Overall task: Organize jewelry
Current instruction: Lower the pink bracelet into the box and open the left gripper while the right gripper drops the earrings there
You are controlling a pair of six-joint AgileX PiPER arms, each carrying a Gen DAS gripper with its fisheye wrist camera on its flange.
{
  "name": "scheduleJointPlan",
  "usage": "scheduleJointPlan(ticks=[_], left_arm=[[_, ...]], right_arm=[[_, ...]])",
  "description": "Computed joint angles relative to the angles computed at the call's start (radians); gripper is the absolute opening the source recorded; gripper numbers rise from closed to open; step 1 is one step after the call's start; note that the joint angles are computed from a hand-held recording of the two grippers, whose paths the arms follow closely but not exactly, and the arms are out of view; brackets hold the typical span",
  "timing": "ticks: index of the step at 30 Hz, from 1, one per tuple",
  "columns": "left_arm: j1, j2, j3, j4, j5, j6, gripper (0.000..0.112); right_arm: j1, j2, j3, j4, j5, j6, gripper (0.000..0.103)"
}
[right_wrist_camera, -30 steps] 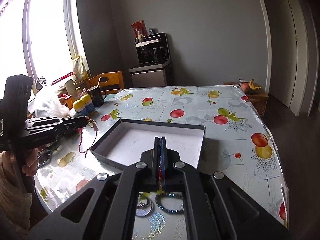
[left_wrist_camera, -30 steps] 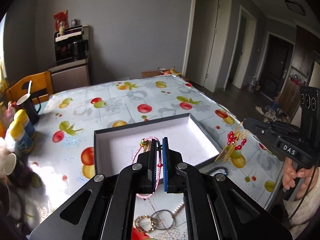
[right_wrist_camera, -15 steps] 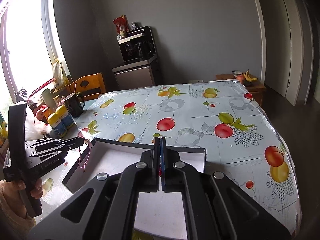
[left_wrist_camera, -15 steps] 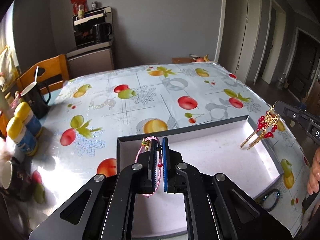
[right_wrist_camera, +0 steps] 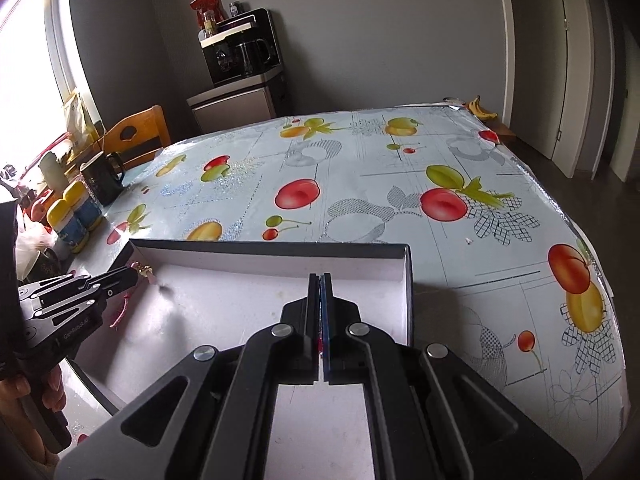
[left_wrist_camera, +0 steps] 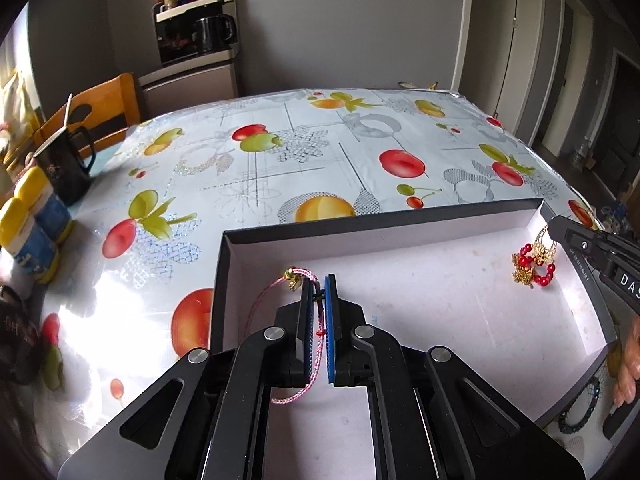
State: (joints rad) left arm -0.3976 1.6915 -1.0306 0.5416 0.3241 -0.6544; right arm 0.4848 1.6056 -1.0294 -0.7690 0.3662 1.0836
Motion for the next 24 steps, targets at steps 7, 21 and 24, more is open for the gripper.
scheduleJointPlan(ticks=[7,21,24], left_arm=[[-0.024,0.018,0.028,0.162,0.006,-0.176,0.005],[-0.003,-0.002,0.064,0.033,-0.071,-0.053,0.028],[-0.005,-0.007,0.069,0.026,-0.08,-0.045,0.03]], right_arm=[[0.021,-0.011,0.036,-0.125,-0.006,0.127,0.0],[0.013,-0.018,0.073,-0.241,-0.061,0.228,0.001],[0.01,-0.027,0.083,-0.27,-0.072,0.256,0.005]])
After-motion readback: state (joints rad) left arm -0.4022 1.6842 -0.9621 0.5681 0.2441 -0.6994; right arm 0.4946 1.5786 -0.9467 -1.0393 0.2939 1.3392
